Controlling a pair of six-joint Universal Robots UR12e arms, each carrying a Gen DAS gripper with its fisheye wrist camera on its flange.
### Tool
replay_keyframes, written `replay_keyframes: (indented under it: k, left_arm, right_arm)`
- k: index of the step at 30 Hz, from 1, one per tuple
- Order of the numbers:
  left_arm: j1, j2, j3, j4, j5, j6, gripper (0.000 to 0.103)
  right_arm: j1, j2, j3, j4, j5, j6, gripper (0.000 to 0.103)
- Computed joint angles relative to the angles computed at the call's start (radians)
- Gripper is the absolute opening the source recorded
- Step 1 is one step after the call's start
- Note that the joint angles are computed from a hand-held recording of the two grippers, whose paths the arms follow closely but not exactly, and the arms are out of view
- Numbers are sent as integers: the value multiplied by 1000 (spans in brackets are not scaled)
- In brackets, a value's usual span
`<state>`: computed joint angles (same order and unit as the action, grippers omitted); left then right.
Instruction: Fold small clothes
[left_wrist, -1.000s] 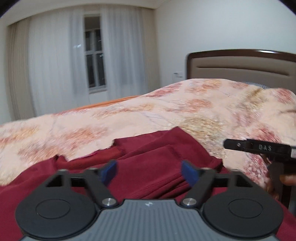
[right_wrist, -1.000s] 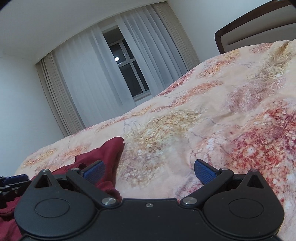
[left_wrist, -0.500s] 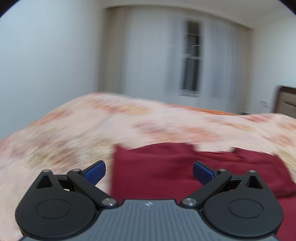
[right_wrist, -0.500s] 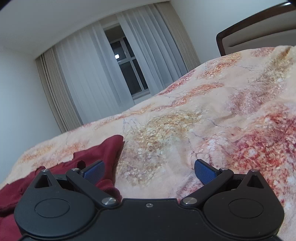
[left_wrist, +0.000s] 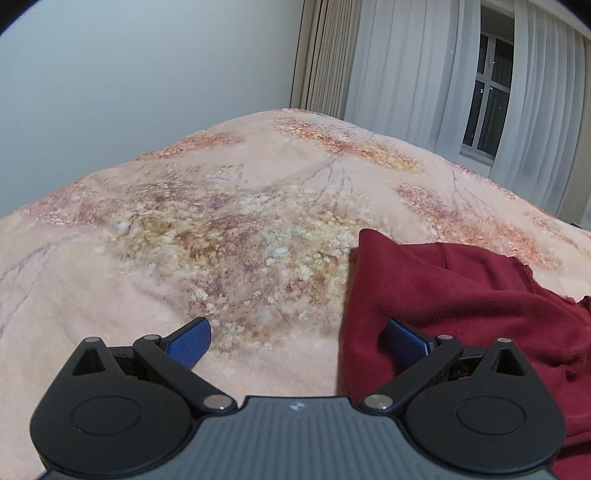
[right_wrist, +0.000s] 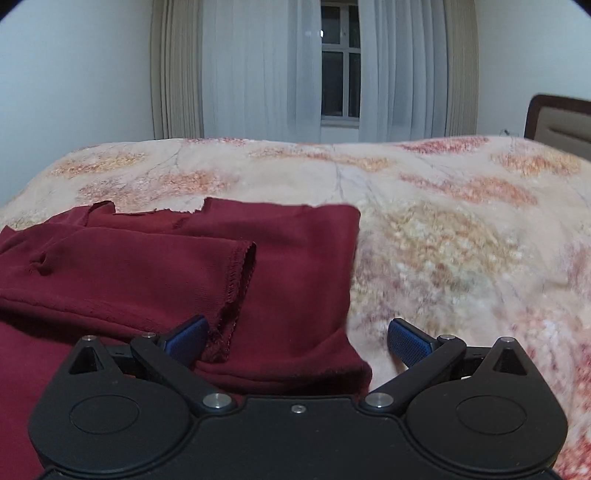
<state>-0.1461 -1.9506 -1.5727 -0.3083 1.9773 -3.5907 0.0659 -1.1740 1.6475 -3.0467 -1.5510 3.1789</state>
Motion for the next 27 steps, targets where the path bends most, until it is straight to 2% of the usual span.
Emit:
replay_keyframes:
  k: [2, 7, 13, 22, 27]
  left_arm:
    - [-7, -2, -3, 10, 15, 10, 103]
    - [-4, -1, -17, 47, 7, 8, 103]
    - [-1, 0, -22, 63, -4, 3, 102]
    - [33, 56, -120, 202, -147, -68, 103]
    - [43, 119, -199, 225, -244, 0, 103]
  right_arm:
    - [-9, -3, 13, -18, 18, 26, 103]
    - [-1, -3, 21, -49, -8, 13, 103]
    - [-14, -5, 33, -74, 31, 45, 103]
    - [-61, -37, 90, -128, 149, 214, 103]
    - [-90, -93, 172, -154, 236, 233, 103]
